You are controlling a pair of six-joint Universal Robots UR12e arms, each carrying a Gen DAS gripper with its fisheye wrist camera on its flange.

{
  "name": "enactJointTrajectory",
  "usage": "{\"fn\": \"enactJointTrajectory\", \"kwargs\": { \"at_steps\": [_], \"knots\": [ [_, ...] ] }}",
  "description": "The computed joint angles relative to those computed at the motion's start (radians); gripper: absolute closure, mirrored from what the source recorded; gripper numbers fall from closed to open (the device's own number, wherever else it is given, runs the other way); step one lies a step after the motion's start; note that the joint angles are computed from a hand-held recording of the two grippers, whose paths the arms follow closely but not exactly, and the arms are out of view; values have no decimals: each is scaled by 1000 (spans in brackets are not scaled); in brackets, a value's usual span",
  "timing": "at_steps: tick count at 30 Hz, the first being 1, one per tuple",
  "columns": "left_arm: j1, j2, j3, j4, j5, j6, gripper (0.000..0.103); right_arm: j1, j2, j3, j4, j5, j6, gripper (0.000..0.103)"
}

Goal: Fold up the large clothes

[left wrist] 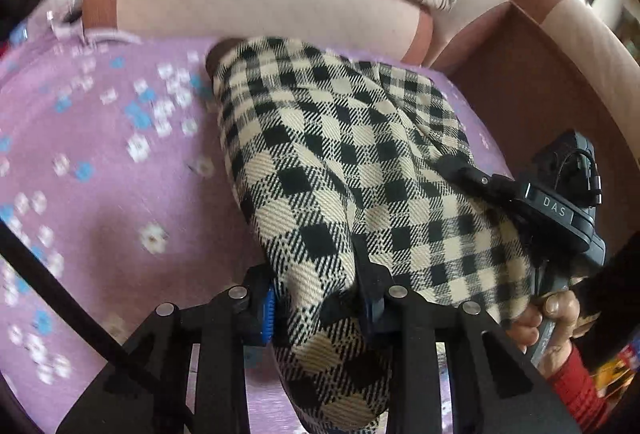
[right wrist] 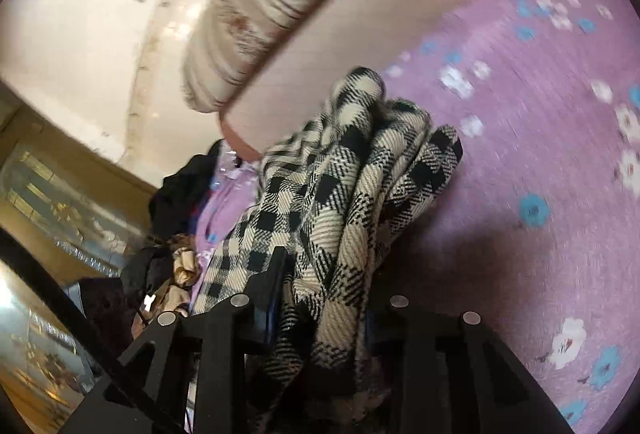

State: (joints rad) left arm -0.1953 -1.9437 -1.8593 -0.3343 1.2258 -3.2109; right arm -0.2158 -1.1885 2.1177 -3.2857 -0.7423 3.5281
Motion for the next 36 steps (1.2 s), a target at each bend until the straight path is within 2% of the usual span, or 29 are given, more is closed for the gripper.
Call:
{"fn": "enactJointTrajectory", "kwargs": {
  "at_steps": [1, 2, 3, 4, 5, 8, 10, 11, 12, 14, 15, 17, 18, 19, 20, 21, 22, 24, 26, 29, 31, 32, 33, 36],
  "knots": [
    [2, 1, -4, 0, 0, -5, 68, 4, -6, -1, 25, -28, -13, 69],
    [3, 2, -10, -4, 14, -21, 64, 15, -16, -2, 81, -93, -33, 63],
    [-5, -1, -16, -7, 58, -36, 64, 24, -22, -6, 124, -142, -50, 57],
    [-11, -4, -22, -10, 87, -30, 63, 35, -28, -12, 205, -208, -85, 56],
    [-21, -8, -32, -5, 127, -21, 60, 37, -31, -14, 245, -233, -96, 54],
    [-39, -4, -94, 97, 196, -30, 52, 25, -56, 9, 203, -245, -76, 52],
    [-46, 6, -138, 162, 219, -59, 50, 34, -102, 42, 104, -347, -90, 52],
    [-44, 6, -150, 180, 217, -68, 50, 33, -116, 57, 67, -366, -91, 52],
    [-44, 13, -166, 194, 214, -82, 50, 31, -128, 71, 30, -366, -86, 52],
    [-36, 21, -186, 211, 201, -97, 50, 13, -148, 99, -21, -280, -59, 52],
    [-37, 27, -196, 224, 203, -103, 50, 1, -154, 112, -38, -202, -48, 52],
    [-42, 39, -214, 245, 225, -103, 50, 1, -156, 118, -17, -104, -64, 52],
    [-49, 44, -221, 256, 243, -104, 50, -1, -154, 119, 16, -46, -88, 52],
    [-53, 50, -228, 263, 255, -105, 50, 9, -159, 121, 77, -29, -117, 52],
    [-59, 56, -235, 271, 269, -104, 50, 24, -166, 121, 130, -54, -141, 52],
    [-65, 64, -244, 283, 288, -104, 50, 42, -180, 121, 222, -121, -189, 52],
    [-69, 69, -246, 288, 298, -104, 50, 67, -192, 114, 295, -226, -210, 52],
    [-76, 83, -261, 320, 329, -97, 50, 95, -209, 120, 363, -349, -219, 52],
    [-89, 98, -278, 366, 386, -89, 45, 103, -237, 146, 373, -398, -194, 52],
    [-106, 116, -300, 461, 476, -80, 34, 94, -285, 206, 326, -385, -159, 51],
    [-118, 128, -314, 538, 545, -75, 20, 96, -320, 250, 277, -398, -136, 49],
    [-130, 134, -324, 597, 602, -67, 10, 101, -340, 276, 241, -412, -121, 47],
    [-142, 134, -331, 658, 654, -57, 5, 102, -355, 293, 224, -418, -116, 45],
    [-168, 146, -362, 809, 776, -24, 0, 105, -388, 344, 154, -449, -86, 44]
  ]
}}
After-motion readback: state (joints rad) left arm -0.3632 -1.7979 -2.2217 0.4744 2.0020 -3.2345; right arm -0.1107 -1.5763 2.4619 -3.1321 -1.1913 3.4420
